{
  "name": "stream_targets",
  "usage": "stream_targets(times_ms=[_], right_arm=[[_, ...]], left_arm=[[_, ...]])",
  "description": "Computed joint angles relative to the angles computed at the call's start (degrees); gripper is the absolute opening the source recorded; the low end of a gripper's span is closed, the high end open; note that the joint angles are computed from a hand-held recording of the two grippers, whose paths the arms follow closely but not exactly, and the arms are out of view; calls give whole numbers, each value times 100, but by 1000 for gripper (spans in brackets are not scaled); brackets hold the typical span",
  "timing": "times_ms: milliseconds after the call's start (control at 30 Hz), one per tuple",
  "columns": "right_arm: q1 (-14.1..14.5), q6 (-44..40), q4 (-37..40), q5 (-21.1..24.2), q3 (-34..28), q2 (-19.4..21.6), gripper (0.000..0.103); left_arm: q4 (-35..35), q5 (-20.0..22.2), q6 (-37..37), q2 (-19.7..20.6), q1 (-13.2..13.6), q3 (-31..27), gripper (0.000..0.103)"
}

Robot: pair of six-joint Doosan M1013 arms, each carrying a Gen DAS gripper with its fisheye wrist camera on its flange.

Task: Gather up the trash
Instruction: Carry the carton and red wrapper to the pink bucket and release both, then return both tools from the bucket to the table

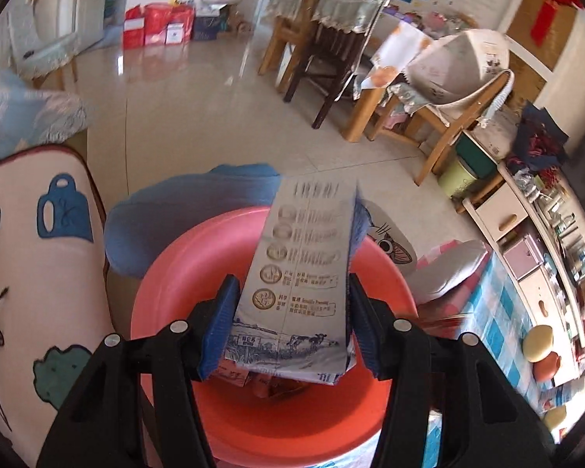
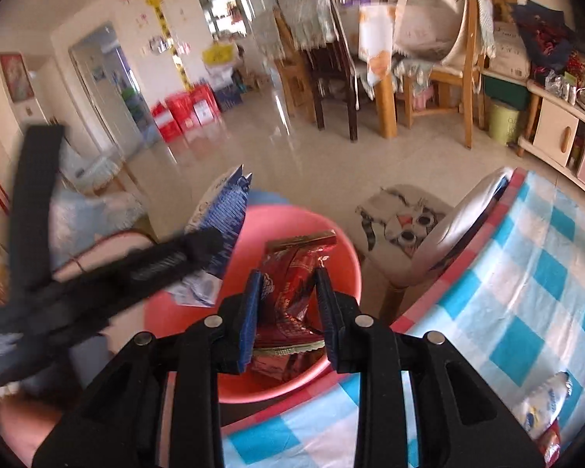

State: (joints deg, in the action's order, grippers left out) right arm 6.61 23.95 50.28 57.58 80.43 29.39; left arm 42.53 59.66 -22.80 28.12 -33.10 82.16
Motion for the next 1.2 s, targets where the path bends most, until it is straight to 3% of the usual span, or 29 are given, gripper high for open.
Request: stream_targets(times_ms=[33, 133, 333, 533, 733, 1000, 1200], right_arm=[[16, 88, -17, -107, 23, 2, 45], [-62, 116, 216, -196, 121, -31, 62], [-289, -328, 466, -993, 610, -387, 83], [-594, -1016, 827, -1713, 1258, -807, 87], [-1029, -1171, 1133, -1733, 1569, -1018, 87], [-1554, -1171, 1246, -1717, 1768, -1198, 94], [-1924, -1224, 1344, -1603, 1895, -1311, 95]], left_arm=[[4, 12, -56, -9, 7, 17, 64], [265, 217, -384, -33, -57, 69, 72], [681, 418, -408, 75, -184, -78, 80], [1747, 791, -627, 237, -456, -255, 89], [2664, 760, -492, 410, -659, -478, 90], [2653, 90, 416, 636, -771, -884, 90], [2541, -91, 805, 808, -900, -1198, 90]])
